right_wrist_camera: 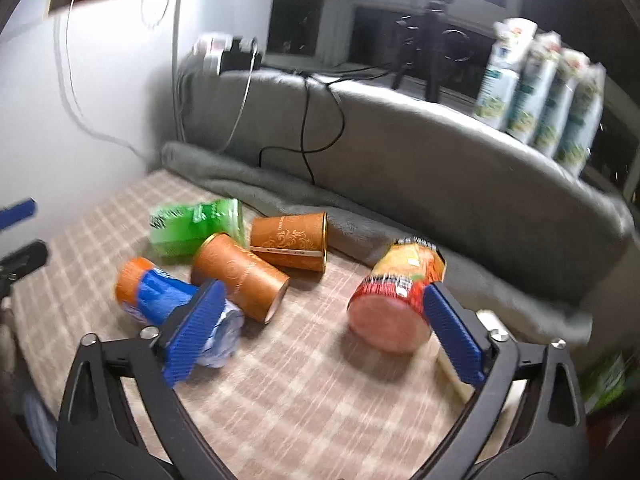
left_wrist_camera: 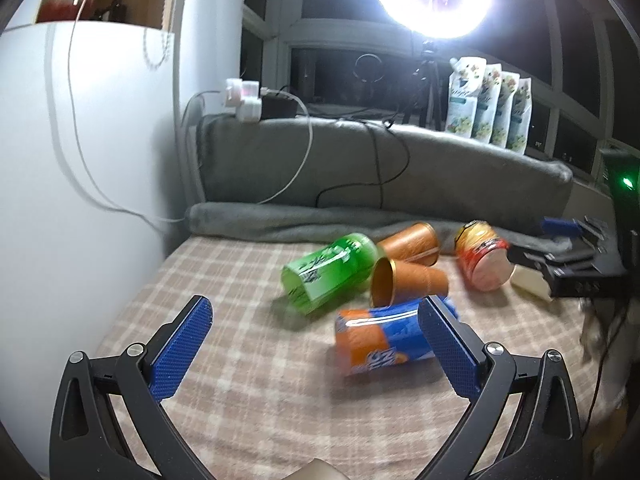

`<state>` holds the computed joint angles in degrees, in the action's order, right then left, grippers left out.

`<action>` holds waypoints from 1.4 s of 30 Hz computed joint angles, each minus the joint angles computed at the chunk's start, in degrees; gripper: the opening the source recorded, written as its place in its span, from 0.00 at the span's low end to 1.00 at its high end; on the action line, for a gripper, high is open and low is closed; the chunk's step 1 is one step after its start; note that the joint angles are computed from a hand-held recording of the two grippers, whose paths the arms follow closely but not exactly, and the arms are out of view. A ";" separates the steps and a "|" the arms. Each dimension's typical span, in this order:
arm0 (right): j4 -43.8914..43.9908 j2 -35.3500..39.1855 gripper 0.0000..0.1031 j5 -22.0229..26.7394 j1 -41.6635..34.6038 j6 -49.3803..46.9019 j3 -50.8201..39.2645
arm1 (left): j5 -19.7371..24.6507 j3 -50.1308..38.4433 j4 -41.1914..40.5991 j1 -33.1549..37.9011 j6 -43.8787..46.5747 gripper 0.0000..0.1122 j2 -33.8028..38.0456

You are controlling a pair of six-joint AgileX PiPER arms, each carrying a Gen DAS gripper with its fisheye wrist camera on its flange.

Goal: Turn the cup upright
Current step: 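Move the right gripper toward the tipped orange paper cup and open it, then close the right gripper on the orange cup's body and lift it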

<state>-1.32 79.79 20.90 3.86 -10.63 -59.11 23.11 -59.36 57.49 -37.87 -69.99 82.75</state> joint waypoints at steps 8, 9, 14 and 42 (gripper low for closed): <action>15.59 17.85 0.92 23.14 -3.09 -0.74 -24.07 | -0.15 0.89 0.27 1.10 -0.07 0.91 0.59; 16.84 19.57 0.92 24.97 -3.41 1.84 -26.22 | -0.41 0.90 0.25 1.30 -0.07 0.91 0.75; 25.48 28.32 0.92 30.74 -5.31 12.34 -34.68 | -3.20 1.01 -3.71 3.71 3.98 0.91 0.70; 22.53 57.01 0.82 42.58 -3.87 49.61 -71.18 | -16.07 5.26 -27.66 19.05 26.62 0.91 0.64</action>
